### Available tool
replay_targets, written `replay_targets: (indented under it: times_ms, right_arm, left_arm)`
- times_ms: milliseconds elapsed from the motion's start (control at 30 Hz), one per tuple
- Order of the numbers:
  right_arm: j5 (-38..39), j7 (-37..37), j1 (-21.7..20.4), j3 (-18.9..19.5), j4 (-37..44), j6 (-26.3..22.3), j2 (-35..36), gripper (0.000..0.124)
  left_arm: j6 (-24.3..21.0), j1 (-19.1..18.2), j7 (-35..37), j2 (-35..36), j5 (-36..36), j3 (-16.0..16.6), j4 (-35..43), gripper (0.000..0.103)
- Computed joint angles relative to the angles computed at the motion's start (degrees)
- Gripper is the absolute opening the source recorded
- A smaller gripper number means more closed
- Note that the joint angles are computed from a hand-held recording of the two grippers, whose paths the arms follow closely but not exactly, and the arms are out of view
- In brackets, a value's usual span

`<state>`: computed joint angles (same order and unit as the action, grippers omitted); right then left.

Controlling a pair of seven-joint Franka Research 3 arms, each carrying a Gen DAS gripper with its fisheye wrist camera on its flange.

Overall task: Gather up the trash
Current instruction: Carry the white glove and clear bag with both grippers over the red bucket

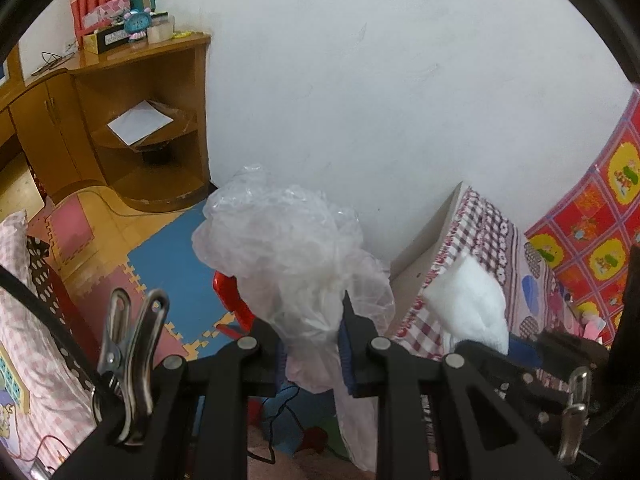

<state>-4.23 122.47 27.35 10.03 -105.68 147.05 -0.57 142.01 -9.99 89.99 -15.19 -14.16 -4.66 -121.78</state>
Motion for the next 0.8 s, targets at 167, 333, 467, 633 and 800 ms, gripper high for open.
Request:
replay_targets:
  times_ms: [167, 333, 467, 633, 800]
  right_arm:
    - [-5.68, 8.06, 0.99, -0.81, 6.18, -2.97, 5.24, 0.018]
    - [-9.48, 14.39, 2.75, -2.83, 11.56, -7.06, 9.37, 0.018]
    - [-11.37, 17.98, 4.08, -4.38, 16.5, -10.43, 13.23, 0.018]
    - [-12.5, 21.4, 5.44, -6.32, 22.16, -14.0, 17.53, 0.018]
    - [-12.69, 23.52, 6.25, -7.86, 27.73, -17.36, 21.66, 0.018]
  left_arm:
    - [-2.01, 0.39, 7.23, 5.16, -2.83, 1.12, 4.35, 0.022]
    - [-5.08, 2.83, 13.74, 11.5, -5.92, 0.33, 10.02, 0.022]
    - [-6.88, 5.08, 18.19, 16.93, -7.65, -1.45, 14.84, 0.022]
    - [-8.94, 7.37, 21.61, 22.71, -8.35, -3.86, 20.32, 0.022]
    - [-10.1, 8.9, 23.67, 28.56, -7.26, -5.86, 25.22, 0.022]
